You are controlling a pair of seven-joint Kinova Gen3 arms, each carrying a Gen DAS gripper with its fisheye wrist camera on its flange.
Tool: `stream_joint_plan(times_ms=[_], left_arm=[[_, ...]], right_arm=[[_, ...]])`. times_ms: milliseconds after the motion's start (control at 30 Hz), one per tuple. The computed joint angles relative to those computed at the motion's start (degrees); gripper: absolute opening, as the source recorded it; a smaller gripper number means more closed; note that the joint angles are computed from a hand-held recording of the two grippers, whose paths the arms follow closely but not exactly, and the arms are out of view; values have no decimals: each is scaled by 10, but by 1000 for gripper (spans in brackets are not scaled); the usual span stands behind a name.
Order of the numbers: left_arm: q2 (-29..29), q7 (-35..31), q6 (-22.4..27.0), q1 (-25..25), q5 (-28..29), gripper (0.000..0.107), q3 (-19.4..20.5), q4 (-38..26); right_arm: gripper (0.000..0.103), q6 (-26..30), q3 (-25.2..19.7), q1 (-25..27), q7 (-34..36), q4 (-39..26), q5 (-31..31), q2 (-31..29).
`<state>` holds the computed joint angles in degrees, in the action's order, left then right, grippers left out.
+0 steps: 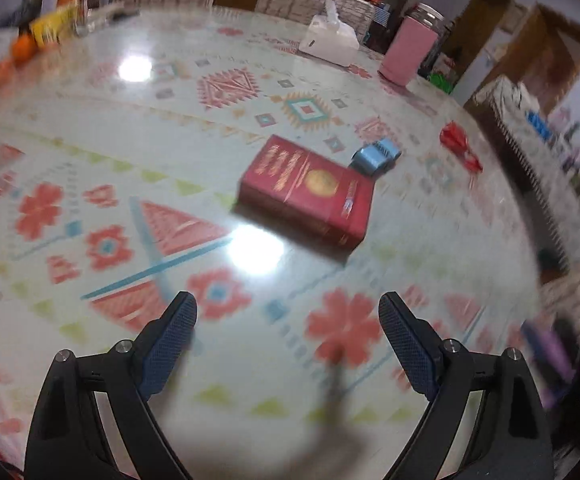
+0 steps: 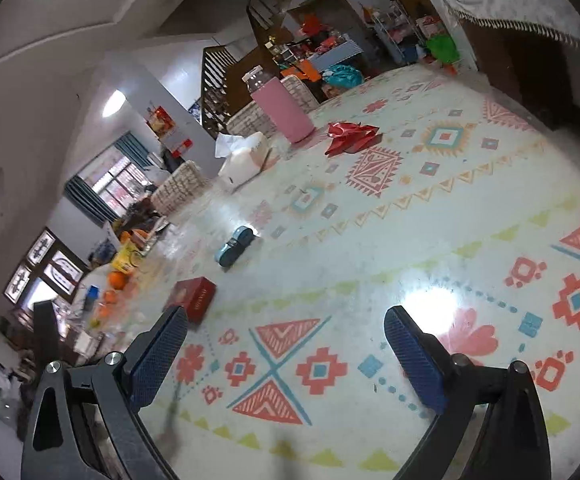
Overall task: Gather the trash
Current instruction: 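Grasp the red SHUANGXI cigarette box with left tool while right tool approaches blue box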
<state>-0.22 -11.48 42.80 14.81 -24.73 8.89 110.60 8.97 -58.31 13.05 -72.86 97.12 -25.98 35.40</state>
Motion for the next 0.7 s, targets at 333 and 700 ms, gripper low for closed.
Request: stream_joint_plan(times_ms=[333, 700], left_arm=[[90, 9, 59, 11, -10, 92, -41, -117], [158, -94, 130, 3, 52, 92, -67, -208]], right_arm=[[101, 41, -58, 48, 63, -16, -37, 62], [101, 32, -51, 53, 100, -6, -97, 59]])
